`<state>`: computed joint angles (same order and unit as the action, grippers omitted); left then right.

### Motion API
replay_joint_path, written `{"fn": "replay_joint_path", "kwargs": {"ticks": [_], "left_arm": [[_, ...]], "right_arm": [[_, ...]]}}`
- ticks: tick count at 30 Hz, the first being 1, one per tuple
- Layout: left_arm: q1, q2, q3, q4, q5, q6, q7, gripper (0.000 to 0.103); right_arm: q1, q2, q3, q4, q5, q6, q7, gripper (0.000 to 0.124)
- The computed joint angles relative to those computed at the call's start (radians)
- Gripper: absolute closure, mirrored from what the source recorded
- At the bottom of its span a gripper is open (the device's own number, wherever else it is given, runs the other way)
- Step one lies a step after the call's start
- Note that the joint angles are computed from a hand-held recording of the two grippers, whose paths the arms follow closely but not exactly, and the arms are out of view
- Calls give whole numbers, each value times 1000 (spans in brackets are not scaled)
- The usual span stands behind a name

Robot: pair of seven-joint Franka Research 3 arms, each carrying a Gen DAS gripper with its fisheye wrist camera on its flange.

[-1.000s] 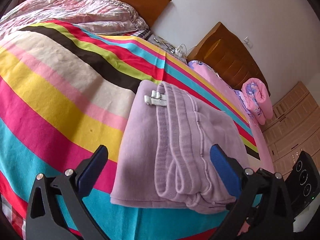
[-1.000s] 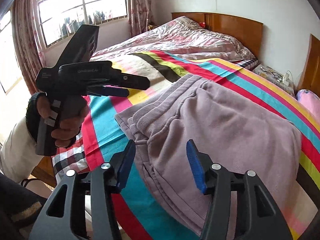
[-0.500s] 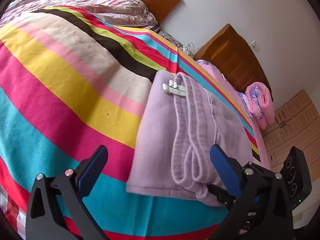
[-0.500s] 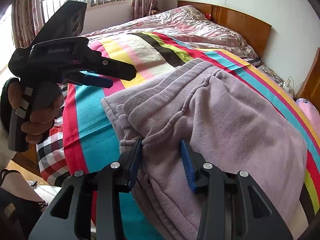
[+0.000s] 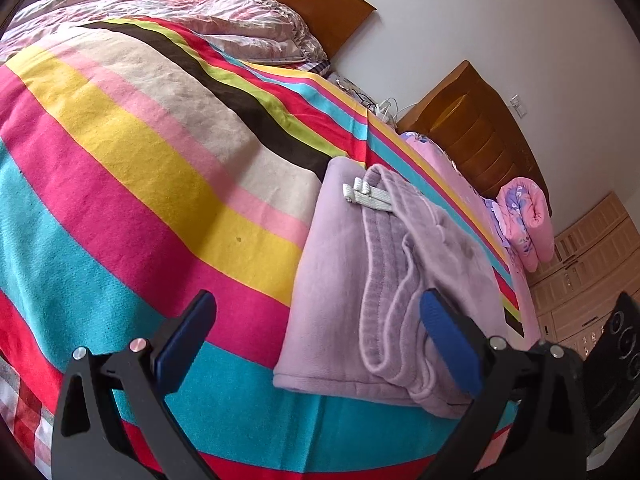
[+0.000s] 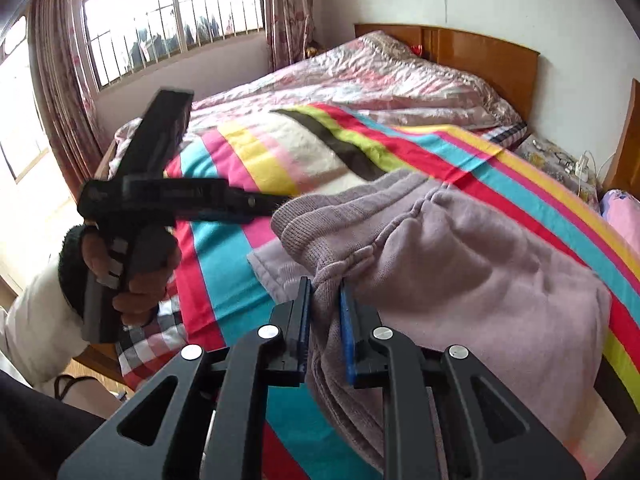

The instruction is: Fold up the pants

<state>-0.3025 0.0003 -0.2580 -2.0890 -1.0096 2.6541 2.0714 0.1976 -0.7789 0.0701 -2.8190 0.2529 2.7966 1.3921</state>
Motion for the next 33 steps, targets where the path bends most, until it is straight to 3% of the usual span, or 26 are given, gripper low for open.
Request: {"fn": "replay_joint_path", "kwargs": {"ticks": [1, 3, 5, 6, 7, 9, 11, 13, 16, 20, 22, 24, 26, 28, 30, 33], "left_arm": [[-1, 3, -1, 3, 6, -2, -3, 1], [-2, 6, -3, 4, 20, -6, -13, 1], [-1, 0, -4, -2, 23, 0, -12, 1], [-1, -3, -2, -7, 23, 3, -12, 1], [0, -4, -1, -7, 21, 5, -13, 1], [1, -4, 2, -9, 15, 7, -14, 1], [2, -7, 3, -11, 13, 9, -12, 1], [1, -15, 4, -17, 12, 9, -11, 1], [-2, -21, 7, -19, 11, 10, -5, 1], [-5, -34, 14, -25, 0, 2, 7, 1], [-5, -41, 21, -23, -16, -17, 18, 1], [-2, -48, 32, -17, -67, -70, 43, 1], [12, -34, 52, 12, -152, -195, 67, 1], [42, 11, 69, 62, -263, -385, 82, 2], [76, 87, 63, 130, -331, -551, 57, 2], [105, 172, 26, 214, -339, -614, -7, 2]], "right_arm": [[-10, 39, 19, 3, -16, -28, 5, 104], [-34, 53, 71, -42, -48, 59, 9, 103], [-15, 48, 44, -37, -59, 45, 6, 100], [4, 45, 15, -30, -50, 29, -10, 90], [45, 39, -31, -25, -31, 13, -50, 68], [58, 31, -25, -29, -36, 3, -93, 45], [10, 31, 60, -38, -91, 13, -85, 48], [-65, 36, 160, -45, -170, 26, -39, 62], [-147, 22, 244, -58, -277, 54, 20, 85], [-254, -21, 367, -88, -450, 99, 60, 95], [-223, -42, 317, -101, -443, 125, 78, 105], [-158, -61, 202, -108, -378, 154, 81, 106], [-81, -75, 77, -110, -289, 176, 66, 106], [-46, -92, 13, -115, -225, 197, 48, 106], [-40, -100, 3, -118, -190, 206, 31, 106], [-49, -109, 28, -134, -162, 222, 9, 106]]}}
